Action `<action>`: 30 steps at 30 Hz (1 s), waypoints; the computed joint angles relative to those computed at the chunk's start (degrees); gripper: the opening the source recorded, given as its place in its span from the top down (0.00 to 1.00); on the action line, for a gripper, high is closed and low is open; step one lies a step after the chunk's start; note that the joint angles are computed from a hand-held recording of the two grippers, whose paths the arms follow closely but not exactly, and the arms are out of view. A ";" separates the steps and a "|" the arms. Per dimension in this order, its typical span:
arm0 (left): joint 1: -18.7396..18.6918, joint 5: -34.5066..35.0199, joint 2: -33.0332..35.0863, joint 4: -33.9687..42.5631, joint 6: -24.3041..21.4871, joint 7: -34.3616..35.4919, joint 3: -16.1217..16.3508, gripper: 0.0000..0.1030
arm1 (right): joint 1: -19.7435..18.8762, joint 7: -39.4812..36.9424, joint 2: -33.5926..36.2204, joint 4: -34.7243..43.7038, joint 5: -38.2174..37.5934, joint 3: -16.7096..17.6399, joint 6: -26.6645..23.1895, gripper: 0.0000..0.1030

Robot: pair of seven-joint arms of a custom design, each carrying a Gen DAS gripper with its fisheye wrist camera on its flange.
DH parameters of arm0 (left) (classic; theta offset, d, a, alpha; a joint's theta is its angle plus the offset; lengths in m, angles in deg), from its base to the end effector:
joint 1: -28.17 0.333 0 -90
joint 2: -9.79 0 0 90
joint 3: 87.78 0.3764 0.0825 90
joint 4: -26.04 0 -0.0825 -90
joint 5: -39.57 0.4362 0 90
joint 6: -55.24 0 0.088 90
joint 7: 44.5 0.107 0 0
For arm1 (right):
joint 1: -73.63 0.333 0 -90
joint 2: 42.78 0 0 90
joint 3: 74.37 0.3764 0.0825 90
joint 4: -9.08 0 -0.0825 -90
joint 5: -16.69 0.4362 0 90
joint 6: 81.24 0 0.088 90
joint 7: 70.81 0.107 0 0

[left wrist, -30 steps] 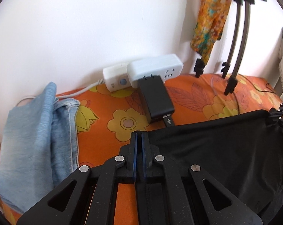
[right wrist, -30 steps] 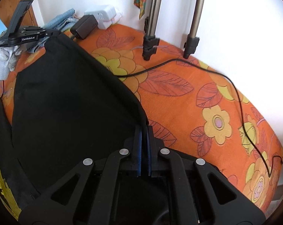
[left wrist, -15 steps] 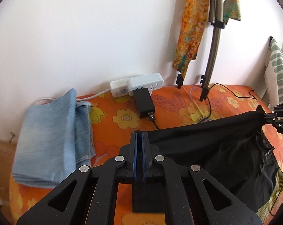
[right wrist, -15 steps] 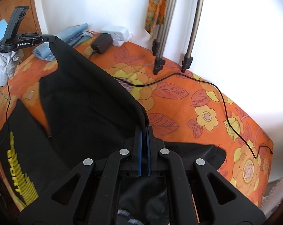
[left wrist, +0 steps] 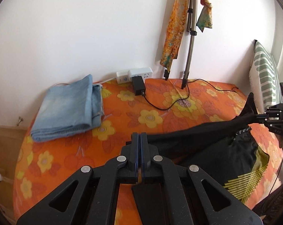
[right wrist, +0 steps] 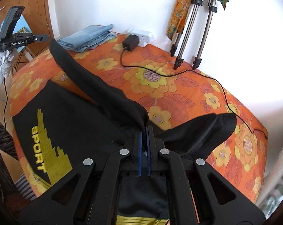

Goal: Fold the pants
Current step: 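Lift the waistband with both tools and pull it toward the pant legs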

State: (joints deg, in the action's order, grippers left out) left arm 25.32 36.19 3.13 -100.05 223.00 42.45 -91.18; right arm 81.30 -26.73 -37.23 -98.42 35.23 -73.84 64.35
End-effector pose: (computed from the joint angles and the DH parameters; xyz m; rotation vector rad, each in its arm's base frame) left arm 0.5939 -0.0627 0.5684 -1.7471 1.7585 -0.8724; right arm 0.6773 0.0935 0.5613 -2.3879 1.0681 -0.5301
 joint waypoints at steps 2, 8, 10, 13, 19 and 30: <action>-0.92 -2.19 -2.40 -2.77 0.06 1.06 0.49 1.00 | 0.11 -0.87 -2.66 -3.35 0.93 0.19 0.70 0.96; -4.25 -4.45 -5.68 -7.77 -2.88 4.59 2.11 1.00 | 1.28 -1.43 -8.98 -12.85 -2.81 0.44 3.52 0.96; -6.37 -8.77 -4.86 -7.51 -4.62 7.60 3.77 1.00 | 1.46 -0.48 -10.13 -14.71 -3.81 0.45 3.65 0.96; -6.89 -13.26 -3.06 -6.72 -4.52 9.01 3.91 0.99 | 1.64 0.59 -11.48 -17.30 -4.80 0.39 5.07 0.96; -5.11 -22.19 3.51 0.47 -10.22 13.58 2.11 0.77 | 1.67 1.29 -12.61 -20.35 -5.35 0.19 5.59 0.96; 1.58 -23.49 14.07 14.40 -22.45 8.37 -5.34 0.55 | 1.99 -4.12 -12.05 -22.01 3.65 -1.41 7.38 0.96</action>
